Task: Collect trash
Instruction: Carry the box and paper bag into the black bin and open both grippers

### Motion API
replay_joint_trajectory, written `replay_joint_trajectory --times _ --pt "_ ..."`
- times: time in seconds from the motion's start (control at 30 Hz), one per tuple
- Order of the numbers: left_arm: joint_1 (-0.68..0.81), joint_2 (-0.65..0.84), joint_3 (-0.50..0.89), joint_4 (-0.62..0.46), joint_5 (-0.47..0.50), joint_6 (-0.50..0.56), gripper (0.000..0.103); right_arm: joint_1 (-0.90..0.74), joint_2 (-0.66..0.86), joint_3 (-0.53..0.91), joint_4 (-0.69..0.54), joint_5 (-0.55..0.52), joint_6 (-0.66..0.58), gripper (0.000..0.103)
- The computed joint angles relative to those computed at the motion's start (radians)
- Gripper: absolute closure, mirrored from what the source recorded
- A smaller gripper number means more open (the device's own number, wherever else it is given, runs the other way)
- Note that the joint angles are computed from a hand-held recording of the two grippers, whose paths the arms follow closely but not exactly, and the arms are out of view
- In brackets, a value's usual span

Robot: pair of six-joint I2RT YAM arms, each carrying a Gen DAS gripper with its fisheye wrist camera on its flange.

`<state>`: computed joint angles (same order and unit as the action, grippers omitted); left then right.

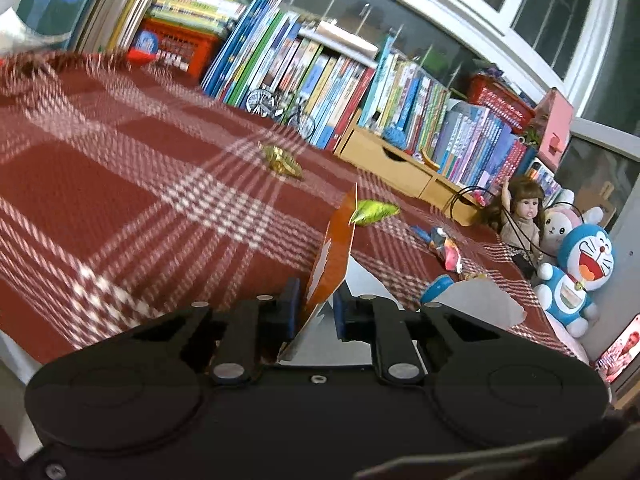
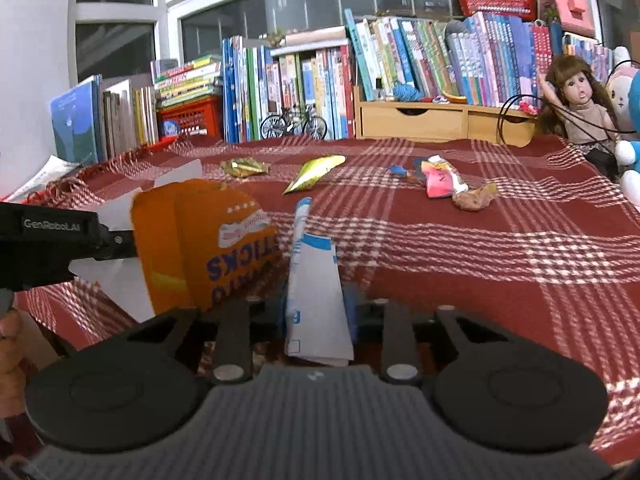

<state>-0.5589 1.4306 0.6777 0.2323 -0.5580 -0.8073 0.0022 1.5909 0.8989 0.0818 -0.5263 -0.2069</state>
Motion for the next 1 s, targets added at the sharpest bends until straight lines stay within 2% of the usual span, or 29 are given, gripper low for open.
replay_joint_trajectory --times 0.13,0.33,0.6,0.7,0.8,1.0 --pt "-0.047 -0.077 -0.009 -0.066 -0.062 0.029 0.087 -0.035 -0.059 -0.035 -0.010 -0.044 0.003 0.072" --pt "-0.166 -0.202 -0.040 -0.224 -0.181 0.009 0.087 -0.096 -0.181 -0.090 -0.131 -0.133 -0.064 0.072" --pt "-0.372 -0.261 -0.032 -0.565 -0.315 -0.166 0.087 -0.203 -0.347 -0.175 -0.405 -0.240 -0.238 0.072" --pt "-0.437 -0.236 -0.022 -0.660 -0.328 -0.238 0.087 -0.219 -0.366 -0.200 -0.491 -0.229 -0.297 0.072" --pt "-0.490 -0.178 -0.014 -0.712 -0.337 -0.297 0.087 -0.215 -0.365 -0.238 -0.523 -0.191 -0.328 0.072" --pt "-0.514 -0.039 0.009 -0.759 -0.243 -0.365 0.087 -0.179 -0.331 -0.300 -0.514 -0.112 -0.325 0.071"
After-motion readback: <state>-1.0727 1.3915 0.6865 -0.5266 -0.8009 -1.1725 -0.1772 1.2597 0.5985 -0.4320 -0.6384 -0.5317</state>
